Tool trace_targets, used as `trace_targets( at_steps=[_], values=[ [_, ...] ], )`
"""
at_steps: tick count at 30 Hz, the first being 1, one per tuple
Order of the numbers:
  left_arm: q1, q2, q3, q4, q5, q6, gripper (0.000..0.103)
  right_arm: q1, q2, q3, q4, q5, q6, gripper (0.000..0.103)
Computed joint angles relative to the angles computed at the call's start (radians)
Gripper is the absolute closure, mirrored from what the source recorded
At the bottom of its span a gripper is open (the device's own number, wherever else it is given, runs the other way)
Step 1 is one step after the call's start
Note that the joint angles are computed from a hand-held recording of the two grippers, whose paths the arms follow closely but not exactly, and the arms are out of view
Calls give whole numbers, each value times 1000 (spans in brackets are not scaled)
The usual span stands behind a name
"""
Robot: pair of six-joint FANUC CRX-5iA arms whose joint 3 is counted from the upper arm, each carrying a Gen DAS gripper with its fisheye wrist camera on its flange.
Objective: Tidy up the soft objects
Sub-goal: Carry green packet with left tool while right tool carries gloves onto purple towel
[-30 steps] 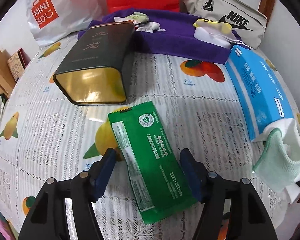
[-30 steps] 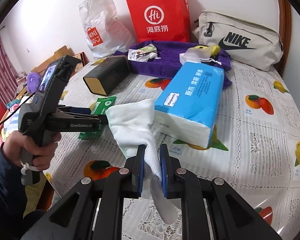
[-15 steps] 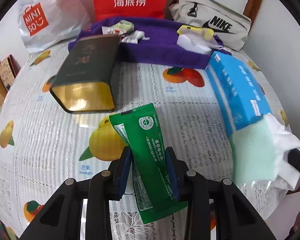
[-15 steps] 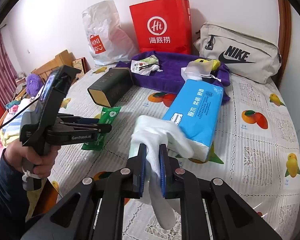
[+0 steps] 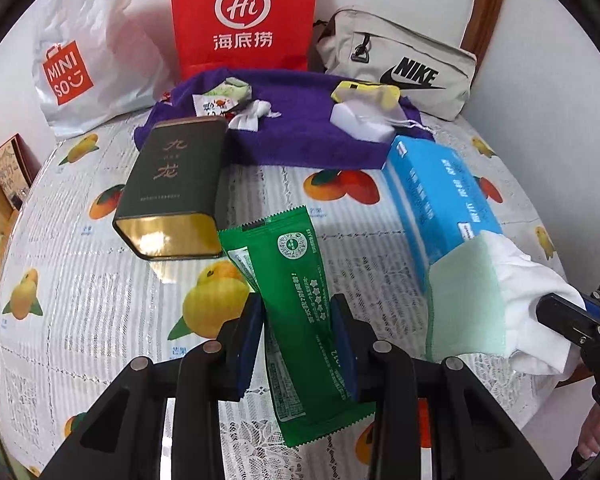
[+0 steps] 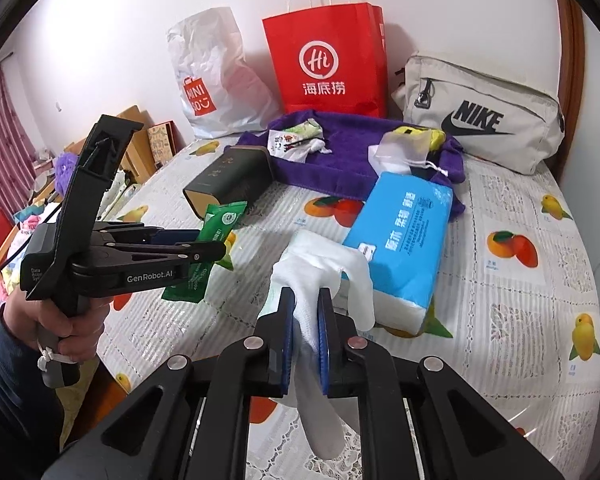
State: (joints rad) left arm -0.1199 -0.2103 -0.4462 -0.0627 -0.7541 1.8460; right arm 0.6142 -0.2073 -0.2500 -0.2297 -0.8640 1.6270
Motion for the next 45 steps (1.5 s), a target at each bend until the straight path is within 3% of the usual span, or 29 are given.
trace_targets(
  at_steps=[23, 35, 45],
  values=[
    [83, -4, 58, 58, 31, -96, 70, -38, 125, 167, -26, 1, 48, 93],
    [117, 66, 142, 67, 25, -131, 70, -77, 272, 315, -68, -2, 76, 92],
    [161, 168, 212, 164, 37, -233, 70, -98, 414, 444, -77, -1, 56, 92]
  ],
)
